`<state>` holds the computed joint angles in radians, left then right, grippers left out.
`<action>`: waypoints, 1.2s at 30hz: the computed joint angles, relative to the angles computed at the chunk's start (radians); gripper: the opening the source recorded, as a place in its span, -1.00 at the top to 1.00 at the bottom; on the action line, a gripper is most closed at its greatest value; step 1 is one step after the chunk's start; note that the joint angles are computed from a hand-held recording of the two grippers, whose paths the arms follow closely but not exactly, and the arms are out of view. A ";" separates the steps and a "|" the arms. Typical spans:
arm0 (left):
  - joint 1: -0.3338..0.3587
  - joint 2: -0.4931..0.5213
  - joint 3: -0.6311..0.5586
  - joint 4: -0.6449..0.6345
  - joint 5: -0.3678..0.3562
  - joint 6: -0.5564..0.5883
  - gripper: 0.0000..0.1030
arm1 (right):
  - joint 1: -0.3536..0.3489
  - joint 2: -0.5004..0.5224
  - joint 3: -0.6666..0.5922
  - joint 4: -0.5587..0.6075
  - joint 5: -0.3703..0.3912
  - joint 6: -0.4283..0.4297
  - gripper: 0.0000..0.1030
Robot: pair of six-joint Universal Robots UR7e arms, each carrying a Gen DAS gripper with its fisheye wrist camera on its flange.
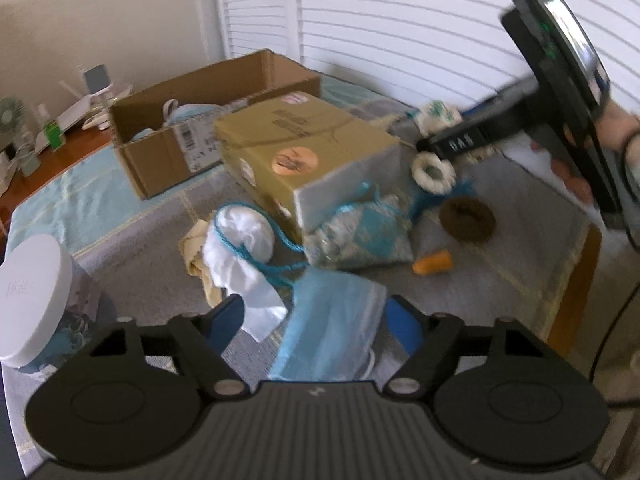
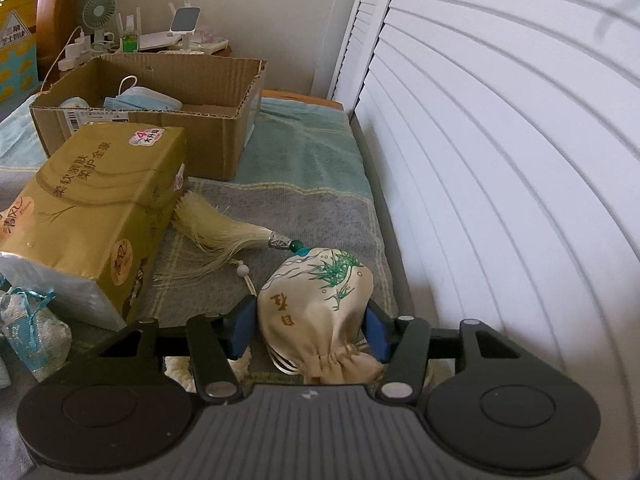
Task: Organize soft objects
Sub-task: 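Grasp the single blue face mask with the left tool, then carry the pouch into the cardboard box and open the right tool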
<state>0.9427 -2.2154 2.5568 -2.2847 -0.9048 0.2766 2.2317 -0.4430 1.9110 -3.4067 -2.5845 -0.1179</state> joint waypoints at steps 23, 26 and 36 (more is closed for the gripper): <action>0.022 -0.003 -0.022 0.066 -0.064 0.053 0.45 | 0.034 -0.058 0.040 0.006 0.033 0.011 -0.17; 0.027 -0.011 -0.031 0.086 -0.071 0.054 0.46 | 0.043 -0.072 0.045 0.016 0.039 0.010 -0.17; -0.001 -0.087 -0.041 0.124 -0.091 0.066 0.46 | 0.075 -0.151 0.059 0.057 0.112 0.006 -0.17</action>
<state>0.9421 -2.3027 2.5158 -2.1610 -0.9954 0.3424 2.3068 -0.5939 1.9702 -3.3499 -2.4721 -0.1119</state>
